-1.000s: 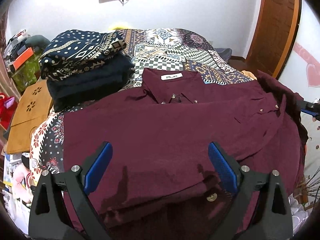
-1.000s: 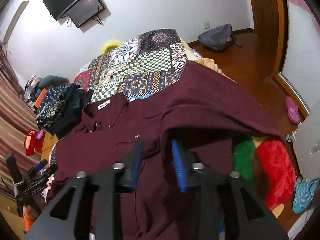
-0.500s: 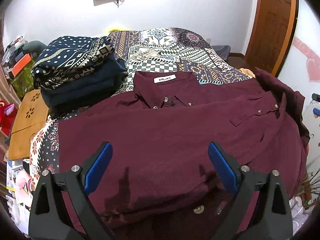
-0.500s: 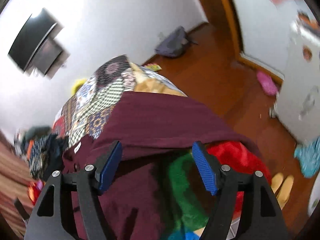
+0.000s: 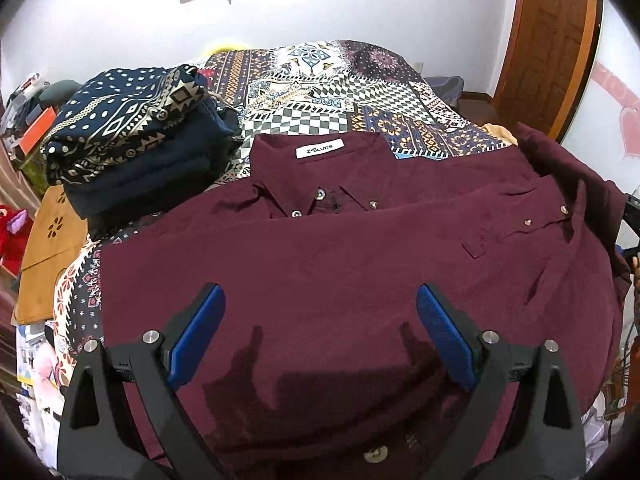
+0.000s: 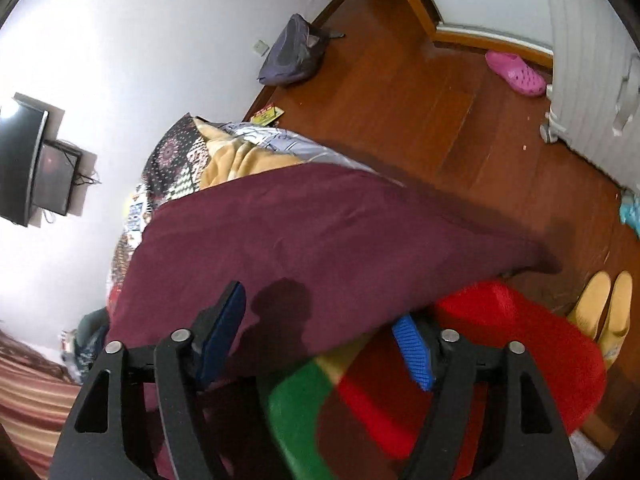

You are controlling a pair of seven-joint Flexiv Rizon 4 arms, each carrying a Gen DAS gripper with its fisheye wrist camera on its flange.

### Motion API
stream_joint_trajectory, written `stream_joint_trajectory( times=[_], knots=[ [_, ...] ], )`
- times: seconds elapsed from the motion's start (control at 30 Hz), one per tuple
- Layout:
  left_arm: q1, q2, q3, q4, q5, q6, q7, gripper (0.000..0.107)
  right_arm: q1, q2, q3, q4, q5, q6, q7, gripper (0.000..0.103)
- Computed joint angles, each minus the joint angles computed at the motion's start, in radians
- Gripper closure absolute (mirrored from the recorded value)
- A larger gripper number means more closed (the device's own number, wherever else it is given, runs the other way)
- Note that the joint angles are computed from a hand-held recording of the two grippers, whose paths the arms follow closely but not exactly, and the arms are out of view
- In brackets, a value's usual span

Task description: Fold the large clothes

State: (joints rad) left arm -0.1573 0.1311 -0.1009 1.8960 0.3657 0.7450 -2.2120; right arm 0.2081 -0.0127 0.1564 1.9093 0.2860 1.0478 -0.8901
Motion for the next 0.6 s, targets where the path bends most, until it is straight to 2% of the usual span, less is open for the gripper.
stream_joint_trajectory(
  times=[0.07, 0.1, 0.17, 0.3, 0.6],
  knots=[
    [0.000, -0.004, 0.001, 0.000, -0.006, 0.003, 0.001, 0.010, 0.000, -0.013, -0.005, -0.005, -0.026, 0.000, 0.028, 0.066],
    [0.000, -0.005, 0.002, 0.002, -0.008, 0.006, 0.002, 0.010, -0.003, -0.017, -0.006, -0.008, -0.020, 0.000, 0.028, 0.070],
    [0.000, -0.006, 0.003, 0.004, -0.008, 0.007, 0.000, 0.010, -0.007, -0.019, -0.007, -0.017, -0.021, -0.015, 0.016, 0.085],
    [0.002, 0.003, 0.007, 0.015, -0.009, 0.013, 0.000, 0.010, -0.003, 0.004, -0.003, -0.008, -0.113, -0.002, 0.033, 0.091],
    [0.025, 0.057, 0.016, 0.068, -0.019, 0.051, -0.014, 0.010, 0.039, 0.038, 0.016, -0.071, -0.268, 0.092, 0.022, 0.095]
  ],
)
